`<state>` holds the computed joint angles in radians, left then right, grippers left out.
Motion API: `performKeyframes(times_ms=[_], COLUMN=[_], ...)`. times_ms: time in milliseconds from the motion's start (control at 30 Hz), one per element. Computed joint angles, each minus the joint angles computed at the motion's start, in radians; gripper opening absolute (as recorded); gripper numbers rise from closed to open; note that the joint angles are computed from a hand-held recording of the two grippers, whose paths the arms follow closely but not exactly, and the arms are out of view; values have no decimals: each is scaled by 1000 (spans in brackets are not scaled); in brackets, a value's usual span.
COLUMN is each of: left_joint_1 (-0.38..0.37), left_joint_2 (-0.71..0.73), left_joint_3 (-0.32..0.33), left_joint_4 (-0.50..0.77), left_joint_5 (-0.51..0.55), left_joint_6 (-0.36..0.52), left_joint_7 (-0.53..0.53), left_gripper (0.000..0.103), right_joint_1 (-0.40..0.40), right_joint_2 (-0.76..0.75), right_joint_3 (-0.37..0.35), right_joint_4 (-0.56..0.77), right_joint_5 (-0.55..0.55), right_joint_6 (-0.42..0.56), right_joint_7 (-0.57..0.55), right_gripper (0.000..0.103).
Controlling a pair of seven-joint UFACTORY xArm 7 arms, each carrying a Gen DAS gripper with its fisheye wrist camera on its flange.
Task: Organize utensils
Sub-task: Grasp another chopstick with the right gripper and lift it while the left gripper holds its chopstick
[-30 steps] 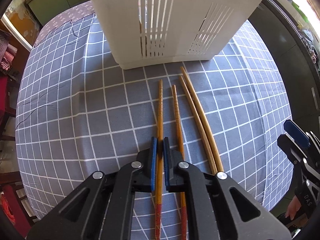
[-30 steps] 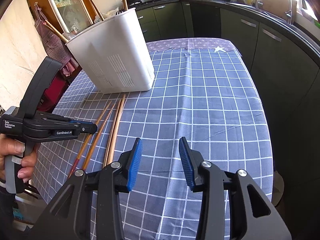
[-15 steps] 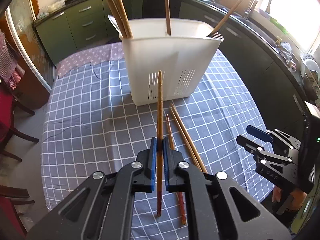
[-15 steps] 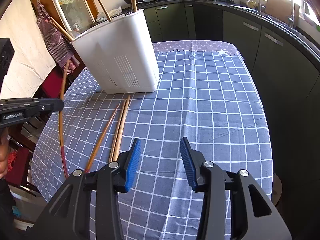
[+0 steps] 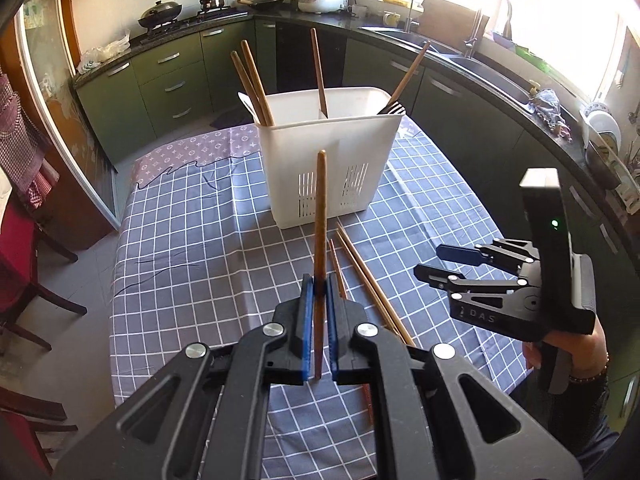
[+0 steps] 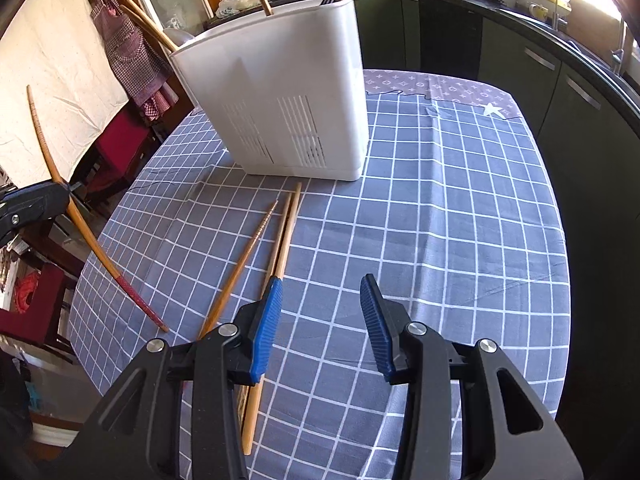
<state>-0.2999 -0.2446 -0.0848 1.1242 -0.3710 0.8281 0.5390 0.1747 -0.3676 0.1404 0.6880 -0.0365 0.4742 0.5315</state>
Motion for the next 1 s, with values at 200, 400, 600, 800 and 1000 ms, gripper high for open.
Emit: performKeyframes(times_ms=[200, 400, 600, 800, 1000], left_joint_1=[-3, -6, -5, 0, 4], left_joint_2=[-33, -38, -35, -29, -27], left_joint_3=[7, 11, 17, 20, 17], left_joint_4=[-33, -34, -30, -22, -20], left_joint_5=[-2, -9, -23, -34, -33], left_joint_6=[-17, -7, 2, 9, 8], left_joint_7=[25, 39, 52, 63, 64], left_gripper=[6, 6, 6, 6, 7], right_joint_1=[31, 26, 30, 43, 61], right_joint_2=[140, 270, 324, 351, 383], right_joint_3=[-32, -24, -20, -20, -17], right_joint_4=[123, 241, 296, 323, 359], right_joint_5=[63, 35, -62, -89, -160], right_joint_6=[49, 122, 169, 191, 223], right_joint_7=[-83, -84, -15, -4, 54], right_gripper=[31, 24, 22, 22, 22])
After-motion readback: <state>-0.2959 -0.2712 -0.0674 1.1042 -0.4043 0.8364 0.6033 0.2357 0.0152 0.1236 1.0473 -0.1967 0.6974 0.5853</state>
